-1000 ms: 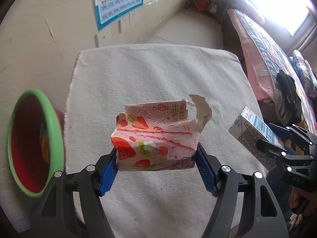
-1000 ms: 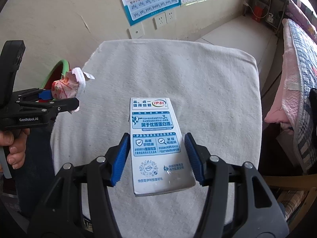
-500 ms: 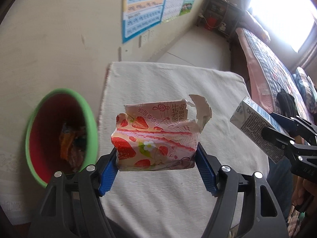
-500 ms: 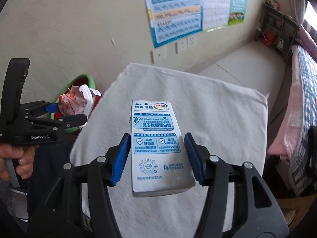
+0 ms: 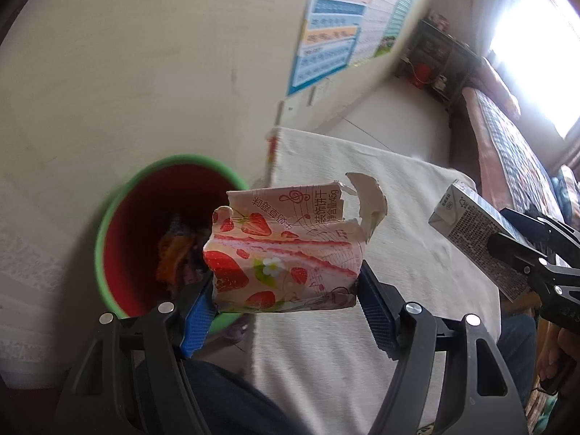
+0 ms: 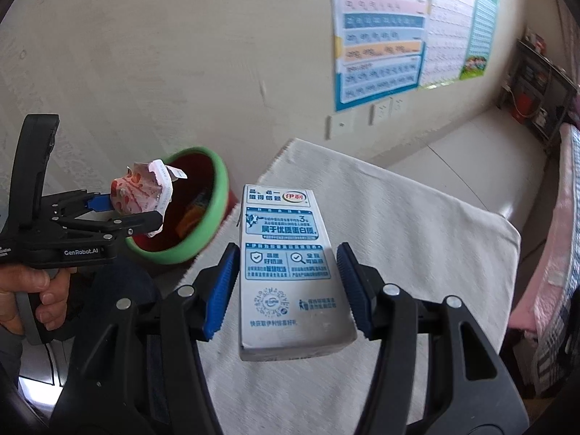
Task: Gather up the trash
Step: 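Carry the strawberry wrapper over the bucket with the left tool while the right tool carries the milk carton there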
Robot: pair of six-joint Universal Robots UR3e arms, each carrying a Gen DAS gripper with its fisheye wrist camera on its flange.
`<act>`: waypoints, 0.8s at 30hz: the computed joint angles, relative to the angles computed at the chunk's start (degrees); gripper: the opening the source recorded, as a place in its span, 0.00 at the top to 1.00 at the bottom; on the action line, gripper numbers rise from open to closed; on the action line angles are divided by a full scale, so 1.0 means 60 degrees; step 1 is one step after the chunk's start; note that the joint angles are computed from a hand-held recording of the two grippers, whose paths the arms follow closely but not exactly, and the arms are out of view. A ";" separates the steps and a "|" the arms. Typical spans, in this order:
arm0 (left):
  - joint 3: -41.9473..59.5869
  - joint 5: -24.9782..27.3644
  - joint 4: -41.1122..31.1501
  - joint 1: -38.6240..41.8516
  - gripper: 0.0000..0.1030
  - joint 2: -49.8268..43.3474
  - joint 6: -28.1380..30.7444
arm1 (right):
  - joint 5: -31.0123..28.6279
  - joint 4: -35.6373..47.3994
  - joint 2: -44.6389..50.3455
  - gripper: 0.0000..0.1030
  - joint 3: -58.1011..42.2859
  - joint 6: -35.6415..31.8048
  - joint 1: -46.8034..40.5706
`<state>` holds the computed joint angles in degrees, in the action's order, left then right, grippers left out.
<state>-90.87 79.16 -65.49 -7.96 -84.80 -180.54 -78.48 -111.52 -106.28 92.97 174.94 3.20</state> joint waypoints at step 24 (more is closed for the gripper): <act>-0.1052 -0.1921 -0.1277 0.5101 0.34 0.1399 0.2477 | -0.0841 0.1050 0.7484 0.48 -0.8596 0.0910 0.3824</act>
<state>-97.18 67.63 -73.15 22.64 -76.40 -165.68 -83.53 -105.22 -61.38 41.39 180.40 26.15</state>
